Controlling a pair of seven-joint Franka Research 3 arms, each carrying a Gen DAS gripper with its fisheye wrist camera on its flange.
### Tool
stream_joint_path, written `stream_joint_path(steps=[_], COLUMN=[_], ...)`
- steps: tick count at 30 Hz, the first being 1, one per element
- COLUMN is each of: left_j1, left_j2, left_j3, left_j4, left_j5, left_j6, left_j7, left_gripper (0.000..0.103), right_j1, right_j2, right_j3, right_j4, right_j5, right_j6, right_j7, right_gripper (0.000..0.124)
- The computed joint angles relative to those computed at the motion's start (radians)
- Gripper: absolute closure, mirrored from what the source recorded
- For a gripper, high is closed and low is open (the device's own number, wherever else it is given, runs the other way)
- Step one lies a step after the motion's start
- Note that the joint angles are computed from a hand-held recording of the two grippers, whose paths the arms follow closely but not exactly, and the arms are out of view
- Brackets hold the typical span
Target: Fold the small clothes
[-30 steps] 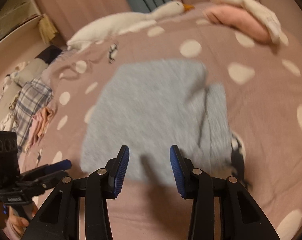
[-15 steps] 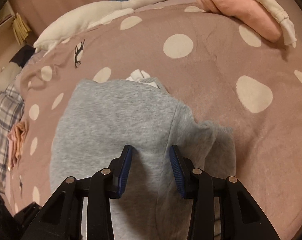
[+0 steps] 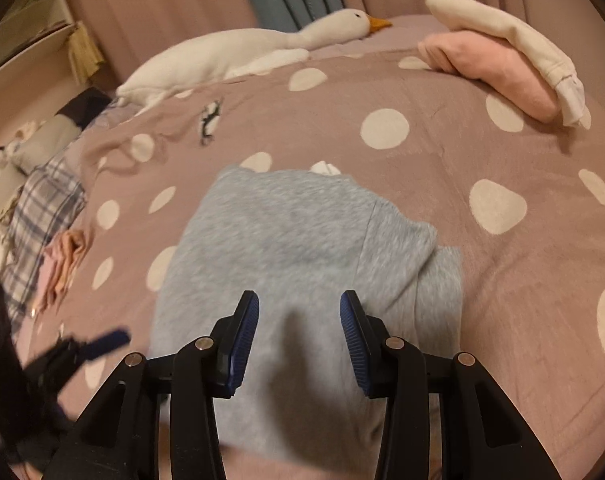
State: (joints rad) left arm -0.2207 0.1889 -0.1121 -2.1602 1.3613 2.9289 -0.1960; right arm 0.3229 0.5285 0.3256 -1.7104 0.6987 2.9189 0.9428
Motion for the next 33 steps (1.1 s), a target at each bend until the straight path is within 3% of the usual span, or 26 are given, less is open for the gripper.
stream_joint_path(steps=[2,5,9,12,15,19,21,26,30,33], left_j1=[0.003,0.008,0.022,0.023,0.045,-0.069,-0.100,-0.083,-0.065,-0.054], left_j2=[0.020,0.056,0.128,0.161,0.176,0.140,0.117,0.092,0.081,0.074], left_j3=[0.004,0.015,-0.003,-0.008,-0.005,0.117,0.144,0.112,0.072,0.058], left_j4=[0.024,0.060,0.108,0.129,0.111,0.093,0.087,0.088,0.087,0.077], left_j5=[-0.002,-0.010,-0.237,-0.354,-0.459,-0.373,-0.297,-0.203,-0.193,-0.187], left_j6=[0.002,0.031,0.000,-0.028,0.042,0.049,0.036,0.012,-0.028,-0.026], left_j7=[0.005,0.012,0.245,0.379,0.444,0.325,0.257,0.205,0.221,0.219], left_gripper=[0.022,0.022,0.021,0.015,0.014,0.014,0.015,0.015,0.015,0.015], right_j1=[-0.023,0.000,0.076,0.029,0.030,0.030,0.007,-0.046,0.028,0.006], right_j2=[-0.005,-0.006,0.022,0.031,0.027,0.007,-0.009,-0.030,-0.017,-0.018], right_j3=[0.023,-0.003,-0.112,-0.064,-0.063,-0.057,-0.029,0.032,-0.067,-0.050], right_j4=[-0.012,-0.019,0.012,0.010,0.005,-0.020,-0.043,-0.074,-0.058,-0.064], right_j5=[0.022,0.000,-0.121,-0.097,-0.104,-0.112,-0.083,0.018,-0.060,-0.048], right_j6=[-0.013,-0.014,-0.068,-0.079,-0.080,-0.057,-0.036,-0.010,-0.048,-0.052], right_j7=[-0.037,-0.039,0.101,0.082,0.085,0.078,0.046,-0.052,0.049,0.051], right_gripper=[0.081,0.081,0.081,0.081,0.081,0.081,0.081,0.081,0.081,0.081])
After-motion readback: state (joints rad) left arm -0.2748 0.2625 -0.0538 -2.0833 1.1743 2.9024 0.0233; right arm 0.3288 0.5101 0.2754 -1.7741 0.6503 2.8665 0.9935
